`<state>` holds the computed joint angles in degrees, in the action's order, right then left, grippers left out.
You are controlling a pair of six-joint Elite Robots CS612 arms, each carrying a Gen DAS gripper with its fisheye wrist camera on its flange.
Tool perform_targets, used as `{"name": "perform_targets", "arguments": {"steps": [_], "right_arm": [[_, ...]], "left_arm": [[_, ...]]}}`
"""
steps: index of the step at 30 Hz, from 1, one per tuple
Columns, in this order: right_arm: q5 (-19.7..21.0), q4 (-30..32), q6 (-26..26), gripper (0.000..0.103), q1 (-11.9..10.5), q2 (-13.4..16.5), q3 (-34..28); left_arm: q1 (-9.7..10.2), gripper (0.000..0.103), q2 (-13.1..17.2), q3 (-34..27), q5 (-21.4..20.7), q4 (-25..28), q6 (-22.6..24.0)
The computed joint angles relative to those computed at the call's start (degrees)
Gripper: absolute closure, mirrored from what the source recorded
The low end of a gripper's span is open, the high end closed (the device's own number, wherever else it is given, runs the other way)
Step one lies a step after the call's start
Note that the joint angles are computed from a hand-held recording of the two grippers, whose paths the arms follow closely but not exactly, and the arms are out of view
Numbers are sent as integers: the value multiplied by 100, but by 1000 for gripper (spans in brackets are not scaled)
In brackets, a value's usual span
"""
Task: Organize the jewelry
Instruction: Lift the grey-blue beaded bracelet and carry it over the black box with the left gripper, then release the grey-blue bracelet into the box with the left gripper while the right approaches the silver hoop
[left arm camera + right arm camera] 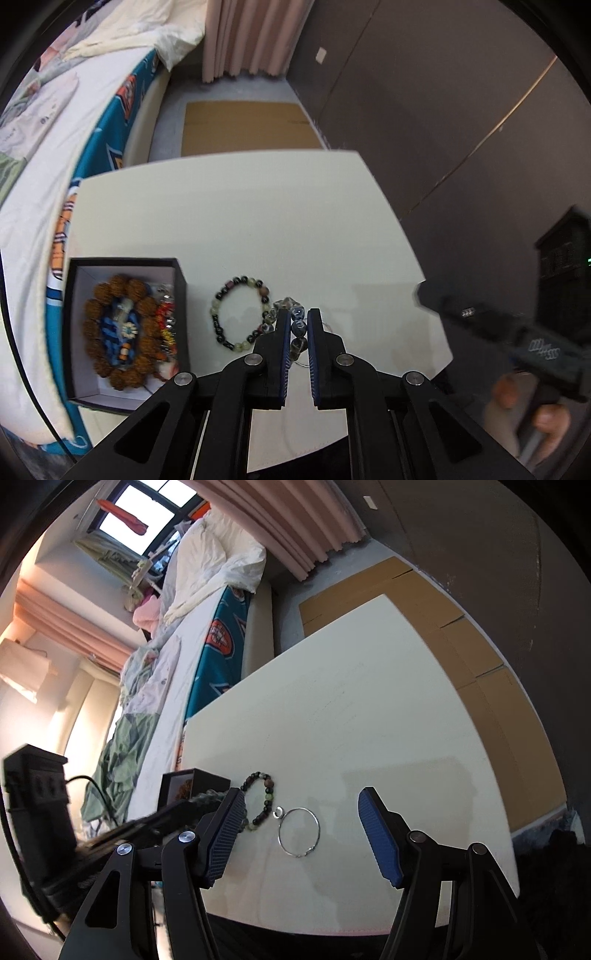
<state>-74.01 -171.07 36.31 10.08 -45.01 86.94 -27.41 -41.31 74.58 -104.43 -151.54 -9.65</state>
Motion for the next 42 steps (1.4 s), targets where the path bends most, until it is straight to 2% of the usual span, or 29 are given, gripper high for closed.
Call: {"name": "perform_targets", "arguments": {"steps": [10, 14, 19, 21, 25, 27, 34, 42], "right_arm": [[-41, 969, -836, 57, 217, 278, -583], [-319, 1407, -1261, 60, 316, 390, -812], [-779, 1785, -2102, 60, 462, 504, -1038], [-846, 1852, -2352, 68, 490, 527, -1068], [-922, 1956, -2746, 71, 520, 560, -1103], [-1079, 1955, -2938, 76, 550, 581, -1124], [-1464, 1953, -3326, 82, 637, 646, -1254], [-1821, 2099, -3615, 82, 734, 731, -1461]], "left_arm": [[201, 94, -160, 230, 36, -478, -256], [289, 94, -223, 339, -11, -685, -378], [419, 94, -312, 467, -59, -959, -552], [455, 94, -345, 524, -49, -1043, -609], [547, 94, -382, 607, -30, -1151, -745], [579, 94, -381, 622, -17, -1146, -783], [652, 94, -375, 698, -32, -1147, -877], [682, 94, -353, 665, -112, -1120, -821]]}}
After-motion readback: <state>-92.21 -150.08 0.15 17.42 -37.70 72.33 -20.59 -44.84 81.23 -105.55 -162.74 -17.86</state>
